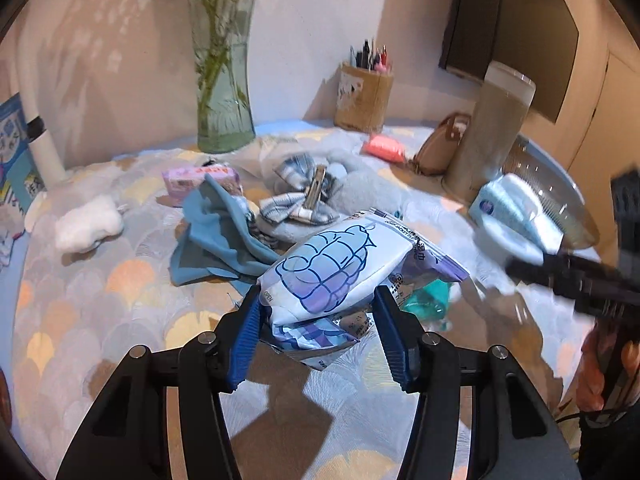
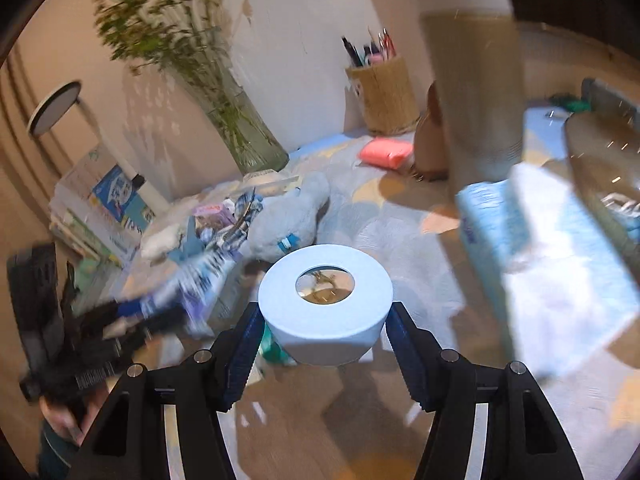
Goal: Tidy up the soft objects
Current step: 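Carry the wipes pack and tape roll into the glass bowl and release both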
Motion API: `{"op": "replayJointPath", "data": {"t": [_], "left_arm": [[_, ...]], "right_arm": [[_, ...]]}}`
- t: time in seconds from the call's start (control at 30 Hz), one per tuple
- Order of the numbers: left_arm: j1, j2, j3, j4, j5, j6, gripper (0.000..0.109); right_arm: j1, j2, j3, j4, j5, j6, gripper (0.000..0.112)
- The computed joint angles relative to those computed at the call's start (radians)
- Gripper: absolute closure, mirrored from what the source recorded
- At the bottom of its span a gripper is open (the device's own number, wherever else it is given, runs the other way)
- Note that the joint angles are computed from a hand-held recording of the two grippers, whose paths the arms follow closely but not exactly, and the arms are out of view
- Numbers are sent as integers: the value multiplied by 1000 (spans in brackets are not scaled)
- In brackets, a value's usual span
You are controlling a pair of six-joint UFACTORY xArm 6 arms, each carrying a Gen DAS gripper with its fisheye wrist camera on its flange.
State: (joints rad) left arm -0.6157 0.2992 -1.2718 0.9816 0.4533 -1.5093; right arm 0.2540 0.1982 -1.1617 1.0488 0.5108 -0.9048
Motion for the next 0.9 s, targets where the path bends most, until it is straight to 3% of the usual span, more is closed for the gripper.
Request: {"op": "replayJointPath", "data": {"t": [0.07,0.2,0.3,0.37,0.47,0.5,0.53,0.57,0.73,0.9], "left_arm": [[-4,-11,13,5,3,-30,57],[-10,-21,31,36,-15,-95,57],[-23,-25,27,45,-14,-98,57],[-33,-28,19,50,-5,-94,57],[-49,-30,0,58,14,-78,57],[-56,-27,-12,55,25,-66,57],[-60,-25,-19,53,32,-59,57],[-67,-20,-33,50,44,-47,57],[-96,13,-120,35,83,7,57],[-124,106,-311,14,113,126,57]], "right_arm": [[-5,-37,51,-79,-9,-4,50],[25,-85,190,-252,-170,16,49],[25,-80,215,-280,-167,20,46],[35,-80,221,-239,-183,-11,38],[39,-66,208,-169,-187,-37,37],[36,-60,201,-137,-183,-44,38],[39,-60,200,-113,-191,-52,47],[35,-62,199,-88,-183,-65,49],[-2,-110,196,50,-60,-159,51],[-53,-215,209,162,-48,-243,51]]}}
